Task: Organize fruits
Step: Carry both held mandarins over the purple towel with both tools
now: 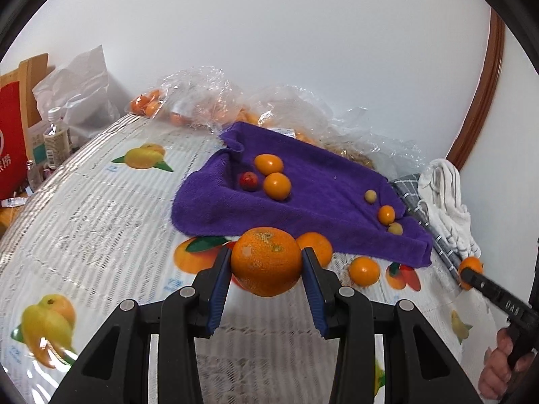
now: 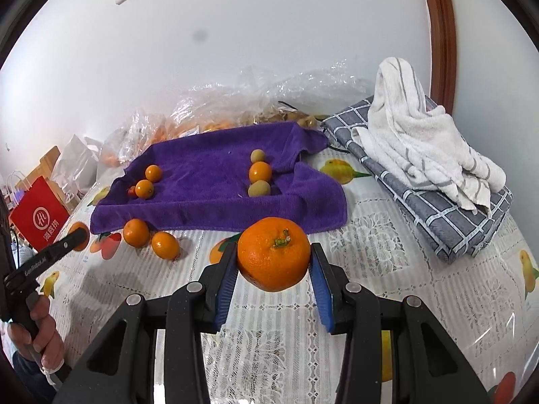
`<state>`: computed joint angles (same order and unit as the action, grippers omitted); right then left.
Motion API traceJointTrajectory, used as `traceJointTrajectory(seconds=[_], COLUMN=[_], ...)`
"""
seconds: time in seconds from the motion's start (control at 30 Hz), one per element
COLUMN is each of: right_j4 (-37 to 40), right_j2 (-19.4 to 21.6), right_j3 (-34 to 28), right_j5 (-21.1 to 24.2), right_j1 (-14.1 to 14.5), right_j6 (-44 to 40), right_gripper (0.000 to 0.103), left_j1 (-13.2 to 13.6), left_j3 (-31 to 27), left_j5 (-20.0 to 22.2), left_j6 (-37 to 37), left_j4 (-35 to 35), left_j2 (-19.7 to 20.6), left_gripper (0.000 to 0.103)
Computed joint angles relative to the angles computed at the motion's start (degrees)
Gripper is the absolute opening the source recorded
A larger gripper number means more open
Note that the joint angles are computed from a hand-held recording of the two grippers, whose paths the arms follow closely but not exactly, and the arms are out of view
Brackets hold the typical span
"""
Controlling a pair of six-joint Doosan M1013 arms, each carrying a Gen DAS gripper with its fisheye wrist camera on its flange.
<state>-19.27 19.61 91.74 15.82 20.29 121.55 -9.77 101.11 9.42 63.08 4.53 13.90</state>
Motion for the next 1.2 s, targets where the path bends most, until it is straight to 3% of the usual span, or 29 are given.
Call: traceJointTrajectory(seconds=[0.07,0.33,0.47,0.6,0.7,0.9,1.03,1.2], right_j4=[0.1,-1.7,0.3,1.5,3.2,5.7,7.2,9.8], right_j2=[0.1,0.0,0.2,0.9,1.6,3.6,5.4,8.5], right_j3=[-0.3,-1.7,-2.7,-4.4,-5.9,-9.4,-12.3,-16.9], right_j5=[0.2,0.6,0.8,1.5,1.9,2.7,3.6,5.7], right_j1=[0.1,0.6,0.5,0.6,0.4,-0.3,-1.0,-2.2], right_j6=[-0.2,0.5,-1.4,-3.5,-6.1,-9.8,-11.6,-13.9], right_gripper=[0.042,0.042,0.042,0.042,0.042,0.042,0.042,0.042], left_j1=[0.1,0.7,1.5,1.5,1.7,2.2,2.0,2.0], left_j3=[0.3,-0.6,-1.5,-2.6,-3.7,-7.3,-10.6,-14.2], left_j5=[0.5,2.3,2.7,3.2,3.7,5.8,8.0,10.8], left_j6=[-3.0,-2.3,2.4,-1.2,-0.1,5.1,3.8,7.2], left_j4=[3.0,2.9,-2.6,1.7,0.9,-5.0,-2.9,-5.2], left_j2=[-0.5,-1.7,-2.0,-2.0,-1.6,0.4,2.5,5.4], left_gripper=[0.039,0.039,0.039,0.039,0.039,0.039,0.039,0.039])
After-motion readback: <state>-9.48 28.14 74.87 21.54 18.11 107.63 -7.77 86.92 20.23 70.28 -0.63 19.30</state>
